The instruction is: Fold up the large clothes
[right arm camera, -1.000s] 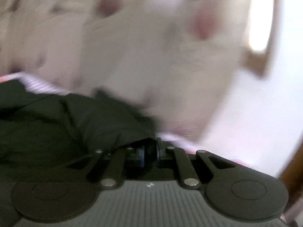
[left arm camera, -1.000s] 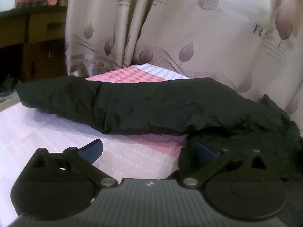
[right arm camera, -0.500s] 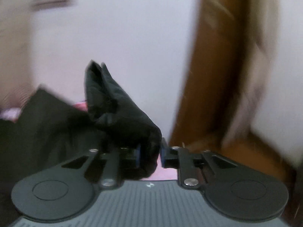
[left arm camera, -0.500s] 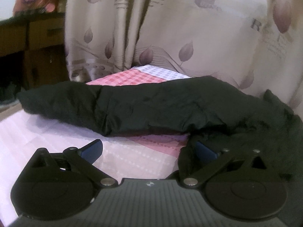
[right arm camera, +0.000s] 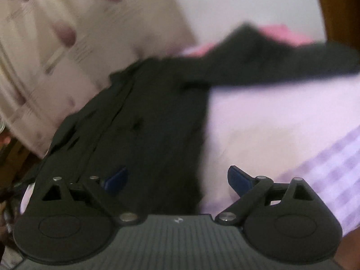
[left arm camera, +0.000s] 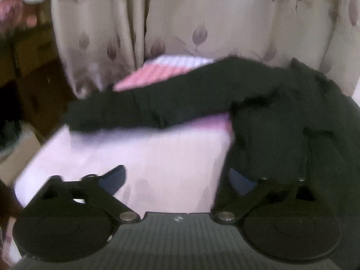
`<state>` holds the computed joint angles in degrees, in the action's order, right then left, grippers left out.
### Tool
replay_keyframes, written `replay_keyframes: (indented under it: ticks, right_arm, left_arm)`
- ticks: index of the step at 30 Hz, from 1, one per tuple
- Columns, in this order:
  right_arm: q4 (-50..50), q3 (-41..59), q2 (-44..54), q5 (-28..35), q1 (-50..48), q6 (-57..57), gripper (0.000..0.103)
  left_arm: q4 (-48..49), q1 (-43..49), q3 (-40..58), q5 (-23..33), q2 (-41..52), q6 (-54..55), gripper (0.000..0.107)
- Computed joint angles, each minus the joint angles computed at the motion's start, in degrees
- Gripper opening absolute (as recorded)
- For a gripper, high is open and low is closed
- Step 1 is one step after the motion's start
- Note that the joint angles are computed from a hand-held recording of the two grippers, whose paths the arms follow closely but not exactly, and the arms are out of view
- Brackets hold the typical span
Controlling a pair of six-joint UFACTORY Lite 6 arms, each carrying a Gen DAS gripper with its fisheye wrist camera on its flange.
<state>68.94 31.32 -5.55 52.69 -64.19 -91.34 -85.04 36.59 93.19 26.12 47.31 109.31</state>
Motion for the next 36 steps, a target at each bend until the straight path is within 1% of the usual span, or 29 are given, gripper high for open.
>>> replay_keyframes:
  ticks: [1,2,3,4,5,6,8,10,12,13,14,17,18,19,22,23,24,25,26,27,28,29,30,31,32,34,36]
  right_arm:
    - [0.5,-1.7,-1.1,-1.2,2.1,-0.6,0.080]
    - [1.2,-2.8,-1.6,-2.8,4.3,-1.0,0.052]
    - [0.7,-3.0,-2.3,-4.1,6.1,0.6,0.039]
    - [-0.7,-4.5,-5.3,-4.5,6.4,2.1,0.036]
    - [-0.6,-5.5,-7.1,-5.0,6.9,1.3,0.028]
    - [0.5,-5.5,-7.6,-6.0,8.7,1.0,0.023]
    - [-0.1,-5.1,-8.5,-5.8,7.2,2.3,0.020]
    - [-4.1,-6.0,-12.7,-1.1,1.5,2.3,0.019]
    - [-6.4,-5.1,-14.4,1.3,-1.4,3.6,0.016]
    - [-6.9,-4.4,-15.0,1.6,-1.4,5.0,0.015]
    - [-7.5,-3.8,-14.9,1.8,-2.2,5.5,0.013]
    - [-9.6,-2.4,-13.0,2.8,-6.3,5.4,0.012]
    - [-10.2,-1.8,-11.9,2.7,-7.2,5.2,0.012]
    - [-11.4,-1.9,-11.6,3.9,-9.3,4.1,0.012]
    - [-13.5,-1.6,-10.3,5.1,-11.5,4.3,0.012]
    - [-13.8,-1.4,-10.3,4.8,-11.0,5.0,0.015]
    - [-13.7,-1.1,-10.2,5.5,-12.0,5.4,0.015]
    - [-12.9,0.1,-9.1,7.7,-13.9,6.3,0.015]
    - [-11.7,1.5,-7.8,10.2,-16.0,7.0,0.017]
    - [-9.6,2.4,-7.6,11.1,-16.5,8.2,0.026]
    - [-8.0,4.2,-7.2,12.0,-17.7,9.4,0.033]
    - [-6.7,5.7,-6.2,12.6,-18.0,10.1,0.051]
    - [-5.2,8.0,-4.0,14.1,-18.1,10.9,0.072]
    - [-3.6,9.6,-2.0,15.2,-18.2,12.1,0.079]
    - [-1.6,11.0,0.2,15.9,-18.1,13.4,0.083]
    - [2.1,14.5,5.6,15.9,-16.7,16.2,0.083]
    - [4.8,18.5,11.3,12.2,-14.4,18.7,0.083]
  left_arm:
    - [3.1,0.5,-0.2,0.8,0.0,-3.4,0.077]
    - [5.9,0.9,-0.2,2.0,0.1,-6.6,0.059]
    - [7.0,1.5,-0.5,4.1,0.2,-7.5,0.048]
    - [6.7,1.9,-2.4,5.1,-1.1,-6.0,0.027]
    - [7.9,2.0,-3.9,5.7,-2.3,-5.8,0.000]
    - [9.7,2.2,-5.3,6.2,-3.6,-6.7,0.000]
    - [8.2,2.4,-10.0,6.1,-6.7,-3.7,0.000]
    - [6.4,3.3,-15.5,6.9,-10.3,0.2,0.000]
    - [5.7,5.0,-21.1,8.9,-14.0,3.7,0.000]
    - [5.4,5.7,-23.6,9.5,-15.7,5.7,0.000]
    - [5.0,6.5,-26.0,10.2,-17.2,7.8,0.000]
    - [7.4,9.4,-29.7,13.1,-19.9,8.7,0.000]
    - [6.2,10.2,-31.5,13.3,-21.3,11.4,0.000]
    - [5.1,11.1,-33.1,13.7,-22.5,14.3,0.000]
    - [4.4,13.3,-35.9,15.8,-26.5,17.5,0.000]
    - [3.1,13.9,-37.0,16.8,-28.2,18.7,0.002]
    - [2.0,14.3,-37.9,18.0,-30.0,19.4,0.008]
    - [1.9,14.3,-38.1,19.2,-31.6,18.4,0.031]
    - [0.8,14.0,-38.4,20.4,-33.2,17.6,0.060]
    - [-1.6,13.6,-39.6,21.4,-34.9,18.2,0.074]
    - [-6.4,12.8,-41.3,22.8,-36.8,20.1,0.094]
    - [-10.6,11.6,-43.3,23.8,-38.5,22.4,0.101]
    - [-15.8,9.4,-45.3,24.9,-40.1,25.6,0.103]
    - [-19.3,7.2,-46.3,24.8,-41.2,27.7,0.103]
    - [-23.2,3.5,-46.7,23.6,-41.7,30.0,0.103]
    - [-31.3,-3.9,-45.3,21.0,-39.6,33.9,0.103]
    - [-39.1,-10.6,-42.0,19.5,-35.0,36.3,0.103]
